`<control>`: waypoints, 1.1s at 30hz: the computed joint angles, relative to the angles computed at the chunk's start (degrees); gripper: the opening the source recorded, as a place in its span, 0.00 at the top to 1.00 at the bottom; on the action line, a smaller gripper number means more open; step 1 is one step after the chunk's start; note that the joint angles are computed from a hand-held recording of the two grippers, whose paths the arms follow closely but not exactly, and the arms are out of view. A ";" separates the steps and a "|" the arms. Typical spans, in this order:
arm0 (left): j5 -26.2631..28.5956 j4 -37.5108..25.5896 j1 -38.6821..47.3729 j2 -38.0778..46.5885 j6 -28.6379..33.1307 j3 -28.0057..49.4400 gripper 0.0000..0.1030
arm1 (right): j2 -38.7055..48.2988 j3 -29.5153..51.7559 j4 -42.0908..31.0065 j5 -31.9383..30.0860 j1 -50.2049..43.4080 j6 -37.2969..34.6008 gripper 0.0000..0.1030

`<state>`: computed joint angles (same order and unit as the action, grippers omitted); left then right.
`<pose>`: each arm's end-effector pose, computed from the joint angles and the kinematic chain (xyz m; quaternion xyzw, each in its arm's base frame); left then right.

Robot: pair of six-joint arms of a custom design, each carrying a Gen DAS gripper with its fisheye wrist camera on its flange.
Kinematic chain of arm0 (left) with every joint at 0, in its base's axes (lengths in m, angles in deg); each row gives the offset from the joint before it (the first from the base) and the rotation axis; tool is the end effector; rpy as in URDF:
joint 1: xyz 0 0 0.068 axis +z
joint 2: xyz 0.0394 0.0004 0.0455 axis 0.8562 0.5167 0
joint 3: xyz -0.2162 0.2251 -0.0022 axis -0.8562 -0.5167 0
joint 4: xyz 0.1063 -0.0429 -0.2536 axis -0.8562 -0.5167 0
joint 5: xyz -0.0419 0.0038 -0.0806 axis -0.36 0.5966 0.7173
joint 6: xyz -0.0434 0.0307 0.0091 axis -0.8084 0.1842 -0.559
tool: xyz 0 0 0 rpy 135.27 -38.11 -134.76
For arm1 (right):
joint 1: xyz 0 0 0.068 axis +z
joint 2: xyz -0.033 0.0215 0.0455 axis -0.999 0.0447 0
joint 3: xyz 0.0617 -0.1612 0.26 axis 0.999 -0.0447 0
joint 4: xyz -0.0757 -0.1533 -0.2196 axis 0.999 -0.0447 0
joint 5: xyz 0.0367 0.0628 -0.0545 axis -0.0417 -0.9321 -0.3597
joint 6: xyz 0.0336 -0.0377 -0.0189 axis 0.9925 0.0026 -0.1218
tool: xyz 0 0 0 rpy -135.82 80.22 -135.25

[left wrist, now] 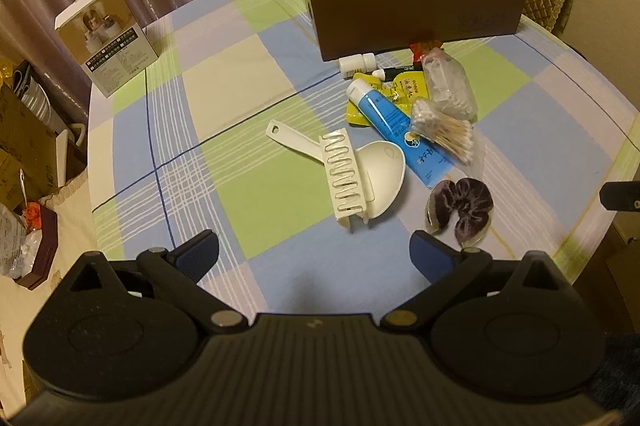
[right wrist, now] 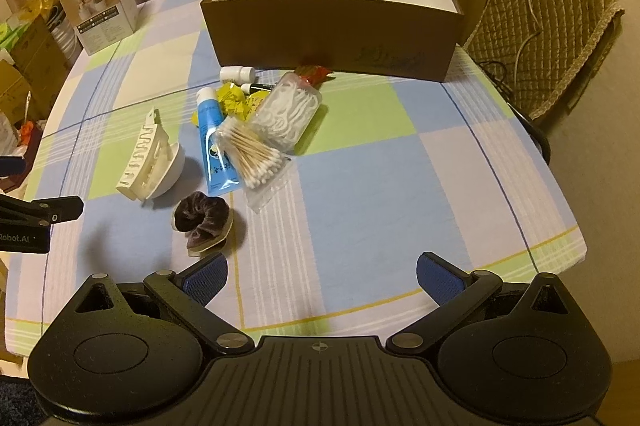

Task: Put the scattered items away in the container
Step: 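Move both tools toward the scattered items on the table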

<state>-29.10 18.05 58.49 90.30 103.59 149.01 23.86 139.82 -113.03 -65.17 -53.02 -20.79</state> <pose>0.3399 -0.0070 0.2707 0.2818 0.9197 0.0104 0.2734 0.2454 0.1553 0.2721 0.0877 0.9635 0.0095 0.2528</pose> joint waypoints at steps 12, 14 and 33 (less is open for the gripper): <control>0.63 -0.54 1.36 2.21 1.30 1.80 0.03 | 0.75 -0.90 3.44 -4.07 -1.53 -1.32 0.00; 1.44 -1.04 1.75 2.58 1.84 2.24 0.03 | 1.17 -0.77 3.47 -4.61 -1.85 -1.21 0.00; 4.52 0.97 4.65 6.32 2.03 4.41 0.03 | 6.38 0.35 7.22 -8.84 -4.28 -1.04 0.00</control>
